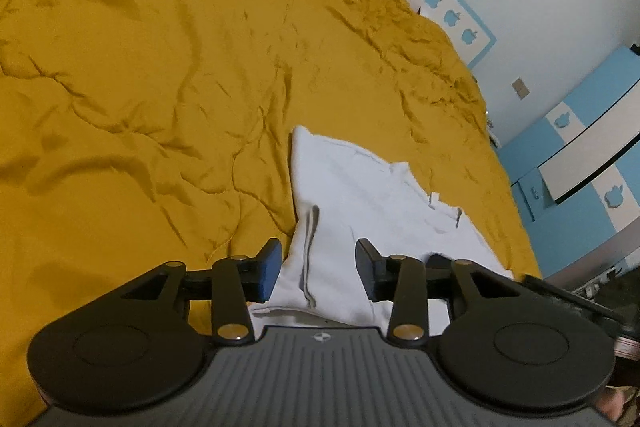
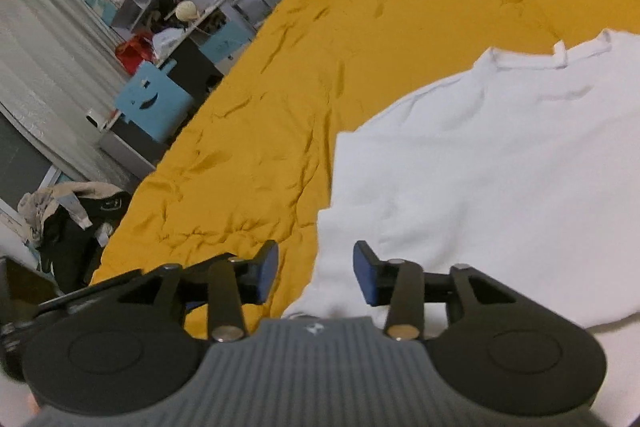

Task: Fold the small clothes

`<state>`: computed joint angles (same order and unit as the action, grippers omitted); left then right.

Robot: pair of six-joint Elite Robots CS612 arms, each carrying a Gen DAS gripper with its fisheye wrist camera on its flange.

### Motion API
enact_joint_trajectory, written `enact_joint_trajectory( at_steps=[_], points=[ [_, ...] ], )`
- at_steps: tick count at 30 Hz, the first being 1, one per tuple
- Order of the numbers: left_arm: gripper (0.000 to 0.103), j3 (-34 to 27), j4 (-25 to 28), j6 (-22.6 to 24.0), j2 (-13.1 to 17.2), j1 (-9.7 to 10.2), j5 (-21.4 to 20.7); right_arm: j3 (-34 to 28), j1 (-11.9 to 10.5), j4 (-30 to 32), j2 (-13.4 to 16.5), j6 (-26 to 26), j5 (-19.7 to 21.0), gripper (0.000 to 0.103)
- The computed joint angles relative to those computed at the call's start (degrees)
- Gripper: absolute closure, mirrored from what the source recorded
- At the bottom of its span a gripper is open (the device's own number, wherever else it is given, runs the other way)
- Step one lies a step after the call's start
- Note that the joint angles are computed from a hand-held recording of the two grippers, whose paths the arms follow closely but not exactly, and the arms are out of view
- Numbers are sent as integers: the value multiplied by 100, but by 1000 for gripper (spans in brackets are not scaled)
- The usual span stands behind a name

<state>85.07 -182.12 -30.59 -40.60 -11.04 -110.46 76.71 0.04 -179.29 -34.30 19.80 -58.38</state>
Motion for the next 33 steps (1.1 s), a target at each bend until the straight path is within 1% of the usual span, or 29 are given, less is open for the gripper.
enact_joint_trajectory(
  at_steps=[2,3,4,5,7,10,12,14,15,17,19,20,21,22,24,26,28,33],
  points=[
    [57,-115,151,-11,78,-5,-92,0,-84,45,-47,-172,-228,63],
    [57,-180,233,-28,122,-9,-131,146,-123,43,-153,-289,-429,63],
    [57,-224,276,-52,165,-15,-172,225,-165,43,-201,-364,-662,63],
    [57,-302,357,-67,220,-26,-239,282,-205,20,-226,-361,-809,63],
    [57,-439,526,-43,311,-56,-280,438,-324,-48,-291,-251,-1005,63],
    [57,-550,787,25,384,-113,-145,684,-469,-247,-384,-284,-1206,63],
    [57,-588,762,-39,424,-121,-170,886,-566,-383,-464,-436,-1312,63],
    [57,-590,604,-109,444,-119,-200,1098,-671,-560,-527,-621,-1395,62],
    [59,-598,525,-115,452,-123,-200,1174,-707,-609,-552,-703,-1526,62],
    [60,-633,396,-69,474,-144,-106,1268,-764,-594,-582,-865,-1972,62],
    [61,-705,435,4,495,-165,-35,1267,-839,-486,-575,-910,-2284,62],
    [63,-758,498,39,514,-173,-18,1258,-894,-433,-577,-864,-2355,61],
    [70,-804,526,61,535,-181,-2,1231,-948,-400,-566,-787,-2427,60],
    [73,-851,546,90,554,-192,23,1175,-987,-378,-539,-719,-2509,57],
    [91,-871,517,122,563,-206,59,1070,-1072,-362,-493,-550,-2724,55],
    [96,-850,333,119,564,-210,69,922,-1155,-286,-437,-343,-2796,55],
    [98,-833,218,159,544,-212,94,764,-1231,-215,-364,-157,-2795,54],
    [99,-858,343,416,486,-222,114,293,-1405,-24,-110,229,-2619,55]
  ],
)
